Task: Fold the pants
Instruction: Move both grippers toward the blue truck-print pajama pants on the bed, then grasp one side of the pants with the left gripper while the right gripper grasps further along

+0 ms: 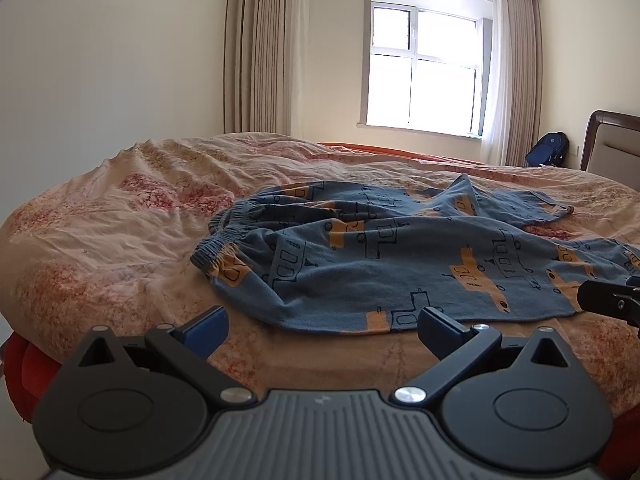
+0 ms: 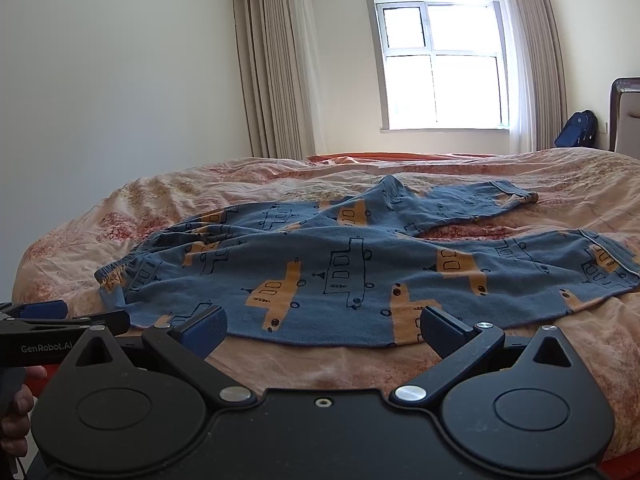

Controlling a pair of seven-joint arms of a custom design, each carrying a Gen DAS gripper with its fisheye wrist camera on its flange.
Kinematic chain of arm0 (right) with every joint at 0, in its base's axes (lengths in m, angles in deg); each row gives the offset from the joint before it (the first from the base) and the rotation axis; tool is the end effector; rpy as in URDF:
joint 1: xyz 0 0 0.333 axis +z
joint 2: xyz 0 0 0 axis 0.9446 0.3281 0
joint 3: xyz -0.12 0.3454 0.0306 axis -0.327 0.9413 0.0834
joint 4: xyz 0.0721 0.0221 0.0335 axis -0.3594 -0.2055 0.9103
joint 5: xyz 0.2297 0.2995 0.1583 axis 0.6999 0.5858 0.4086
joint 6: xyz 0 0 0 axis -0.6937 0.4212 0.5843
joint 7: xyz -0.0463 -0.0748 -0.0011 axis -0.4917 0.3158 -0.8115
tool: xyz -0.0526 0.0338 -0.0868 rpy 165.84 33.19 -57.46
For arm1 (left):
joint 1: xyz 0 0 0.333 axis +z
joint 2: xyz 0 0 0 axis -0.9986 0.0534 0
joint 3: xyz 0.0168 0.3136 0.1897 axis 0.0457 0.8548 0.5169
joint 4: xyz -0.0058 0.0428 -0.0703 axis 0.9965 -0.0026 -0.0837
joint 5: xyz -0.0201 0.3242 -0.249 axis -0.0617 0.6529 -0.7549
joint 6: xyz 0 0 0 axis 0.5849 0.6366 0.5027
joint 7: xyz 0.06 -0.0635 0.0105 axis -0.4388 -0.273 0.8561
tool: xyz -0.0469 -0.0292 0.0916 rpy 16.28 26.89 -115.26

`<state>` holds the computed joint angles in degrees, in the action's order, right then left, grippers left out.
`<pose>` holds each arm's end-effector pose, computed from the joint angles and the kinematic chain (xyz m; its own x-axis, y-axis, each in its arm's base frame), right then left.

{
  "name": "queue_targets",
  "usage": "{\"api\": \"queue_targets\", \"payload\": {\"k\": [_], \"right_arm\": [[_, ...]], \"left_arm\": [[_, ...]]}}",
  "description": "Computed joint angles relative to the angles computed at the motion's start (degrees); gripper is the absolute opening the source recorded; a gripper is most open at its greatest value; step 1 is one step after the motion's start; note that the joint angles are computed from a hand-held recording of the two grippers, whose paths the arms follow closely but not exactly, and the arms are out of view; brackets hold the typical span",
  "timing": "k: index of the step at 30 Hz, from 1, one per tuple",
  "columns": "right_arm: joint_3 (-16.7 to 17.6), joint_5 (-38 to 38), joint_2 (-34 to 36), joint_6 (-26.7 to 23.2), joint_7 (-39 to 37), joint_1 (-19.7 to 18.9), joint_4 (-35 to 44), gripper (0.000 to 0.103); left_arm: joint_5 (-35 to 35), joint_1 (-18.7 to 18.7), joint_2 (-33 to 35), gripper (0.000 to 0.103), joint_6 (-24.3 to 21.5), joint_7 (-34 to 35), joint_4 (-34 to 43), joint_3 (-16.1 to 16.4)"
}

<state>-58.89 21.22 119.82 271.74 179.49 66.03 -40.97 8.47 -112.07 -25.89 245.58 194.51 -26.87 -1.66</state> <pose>0.6977 0.0666 0.3460 0.2157 -0.9639 -0.1563 -0.4339 0.0487 -0.8997 0.6728 -0.1659 0.3578 0.0658 -0.9977 0.0143 -0.4606 -0.0431 -0.8866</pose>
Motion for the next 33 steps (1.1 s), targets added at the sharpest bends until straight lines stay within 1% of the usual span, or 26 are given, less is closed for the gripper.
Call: {"api": "queue_targets", "payload": {"k": [2,4,5,7,9,11,14,15,20,21,23,24,26,27,28,29,30,33], "right_arm": [[0.1,-0.3,0.1,-1.3,0.1,-0.1,0.6,0.103],[0.5,-0.5,0.1,-3.9,0.1,-0.3,1.4,0.103],[0.9,-0.7,0.0,-6.0,0.0,-0.6,2.0,0.103],[2.6,-1.1,0.2,-9.6,-0.4,-1.9,3.1,0.103],[4.9,-1.4,0.7,-11.7,-1.1,-3.8,4.2,0.103],[5.7,-0.3,1.1,-12.8,-2.6,-4.3,5.0,0.103],[5.9,1.7,1.3,-13.8,-5.1,-4.1,5.8,0.103],[6.7,1.8,1.5,-14.0,-5.8,-4.7,6.3,0.103],[8.8,3.6,2.8,-15.5,-8.9,-6.1,8.7,0.103],[9.5,3.8,3.4,-16.0,-9.6,-6.6,9.6,0.103],[10.5,4.5,4.4,-17.1,-10.9,-7.2,11.3,0.103],[11.5,4.7,5.2,-17.8,-11.7,-7.8,12.6,0.103],[13.0,5.6,6.8,-18.8,-13.4,-8.6,15.1,0.103],[13.9,5.9,7.7,-19.1,-14.3,-9.2,16.3,0.103],[15.3,6.0,8.6,-19.6,-15.3,-10.1,17.6,0.103],[17.5,5.7,9.9,-20.3,-16.6,-11.5,19.0,0.103],[20.2,5.1,11.5,-21.0,-18.3,-13.3,20.6,0.103],[28.0,3.6,16.5,-22.2,-23.6,-17.9,24.9,0.103]], "left_arm": [[0.6,0.5,0.0,0.103,-0.6,-0.3,0.3,-0.2],[-0.6,-0.4,0.3,0.103,-2.2,0.5,1.3,1.2],[-1.2,-1.0,0.5,0.103,-3.1,0.9,1.9,2.0],[-1.2,-1.6,0.7,0.103,-3.9,0.9,2.5,3.0],[-1.2,-2.5,0.9,0.103,-4.6,0.9,2.9,4.3],[-1.9,-3.8,1.3,0.103,-5.9,1.2,3.6,6.1],[-1.8,-5.6,1.7,0.103,-7.5,0.5,4.5,8.5],[-1.9,-6.4,2.0,0.103,-8.3,0.1,4.9,9.7],[-2.1,-11.0,4.2,0.103,-14.2,-2.5,8.1,17.2],[-2.3,-12.9,5.1,0.103,-16.0,-3.2,9.1,20.2],[-2.3,-18.9,8.8,0.103,-21.3,-6.2,11.5,29.9],[-1.4,-21.4,11.0,0.103,-23.7,-8.3,12.7,34.3],[1.3,-24.7,15.7,0.103,-29.0,-13.6,15.7,42.0],[2.4,-24.8,17.2,0.103,-30.7,-15.0,17.2,43.8],[3.7,-24.4,18.1,0.103,-31.8,-16.1,18.6,44.5],[4.8,-24.0,19.0,0.103,-33.0,-17.5,20.0,45.4],[5.8,-23.6,19.6,0.103,-34.4,-18.9,21.4,46.1],[8.5,-20.7,20.9,0.103,-38.2,-21.9,26.4,46.1]]}}
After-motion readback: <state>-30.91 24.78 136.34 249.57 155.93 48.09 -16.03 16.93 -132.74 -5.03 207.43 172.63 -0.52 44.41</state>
